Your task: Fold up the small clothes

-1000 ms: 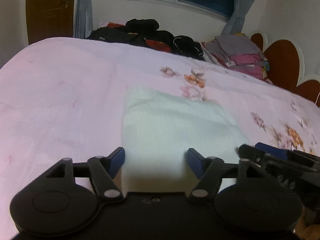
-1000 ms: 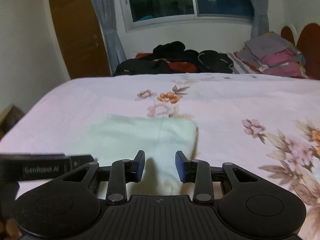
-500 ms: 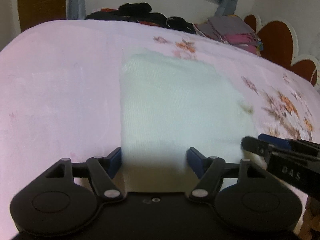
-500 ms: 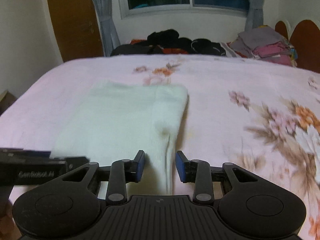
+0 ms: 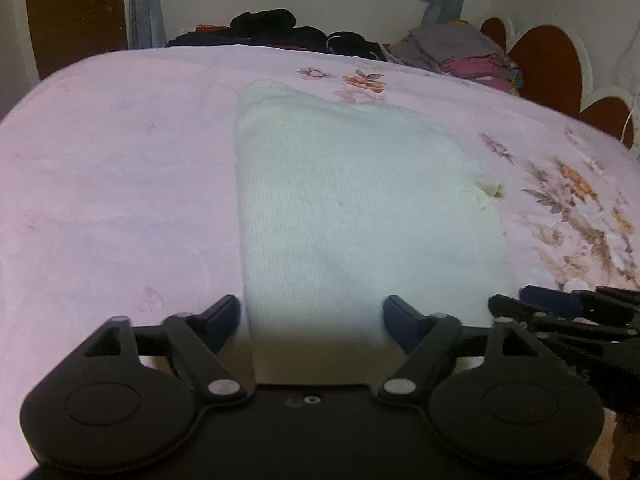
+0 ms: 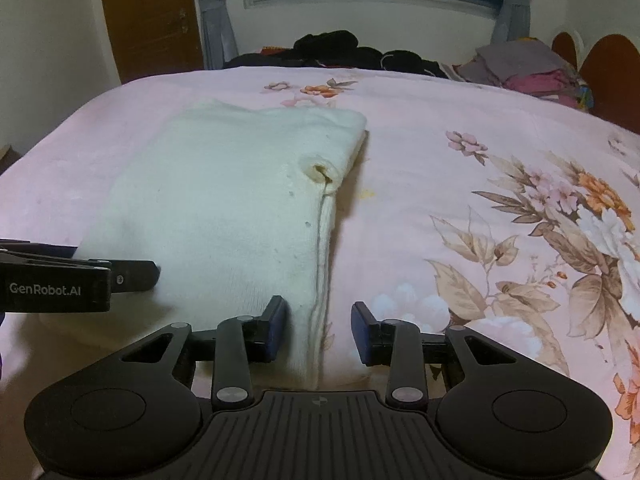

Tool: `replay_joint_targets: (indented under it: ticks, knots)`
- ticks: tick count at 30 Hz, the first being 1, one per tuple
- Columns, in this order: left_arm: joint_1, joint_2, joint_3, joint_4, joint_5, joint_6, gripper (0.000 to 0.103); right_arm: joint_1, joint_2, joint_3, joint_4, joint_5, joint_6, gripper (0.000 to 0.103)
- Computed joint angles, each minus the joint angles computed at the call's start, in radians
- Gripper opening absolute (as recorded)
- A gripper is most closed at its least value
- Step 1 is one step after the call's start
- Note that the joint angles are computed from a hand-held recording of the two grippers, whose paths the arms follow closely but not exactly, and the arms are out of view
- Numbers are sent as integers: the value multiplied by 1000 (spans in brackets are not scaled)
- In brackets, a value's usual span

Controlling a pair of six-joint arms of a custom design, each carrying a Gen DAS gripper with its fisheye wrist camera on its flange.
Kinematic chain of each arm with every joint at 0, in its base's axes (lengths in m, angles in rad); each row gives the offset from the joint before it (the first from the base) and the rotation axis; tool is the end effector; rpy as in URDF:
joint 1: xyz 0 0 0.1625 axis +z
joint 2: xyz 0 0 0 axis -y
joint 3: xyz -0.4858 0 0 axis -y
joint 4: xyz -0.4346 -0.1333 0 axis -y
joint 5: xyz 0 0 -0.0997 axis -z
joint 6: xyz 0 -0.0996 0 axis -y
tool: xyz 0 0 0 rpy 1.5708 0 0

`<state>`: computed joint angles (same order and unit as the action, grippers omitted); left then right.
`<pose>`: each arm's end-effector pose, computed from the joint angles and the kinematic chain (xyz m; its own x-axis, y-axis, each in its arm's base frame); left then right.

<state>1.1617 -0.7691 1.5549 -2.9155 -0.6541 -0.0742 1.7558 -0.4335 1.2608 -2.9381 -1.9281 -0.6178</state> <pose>-0.1126 -0.7936 0.1944 -0.7486 -0.2013 -0.6317 0.2825 0.7651 -0.5787 0.2565 -0.8356 0.0179 -0.6862 -0.4847 0.5423 -0.6812 0.6898 -0.2453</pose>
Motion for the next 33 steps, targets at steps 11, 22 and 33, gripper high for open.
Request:
replay_joint_targets:
  ticks: [11,22,33]
  knots:
    - [-28,-11,9,135,101,-216,103,-6,-14,29,-23,25,-3,35]
    - [-188,-60,211,-239,241,-72,103,3,-196,238,-27,102,65,38]
    - [-403,-205,370,236,422,-573,103,5,-508,557,-90,216,32,82]
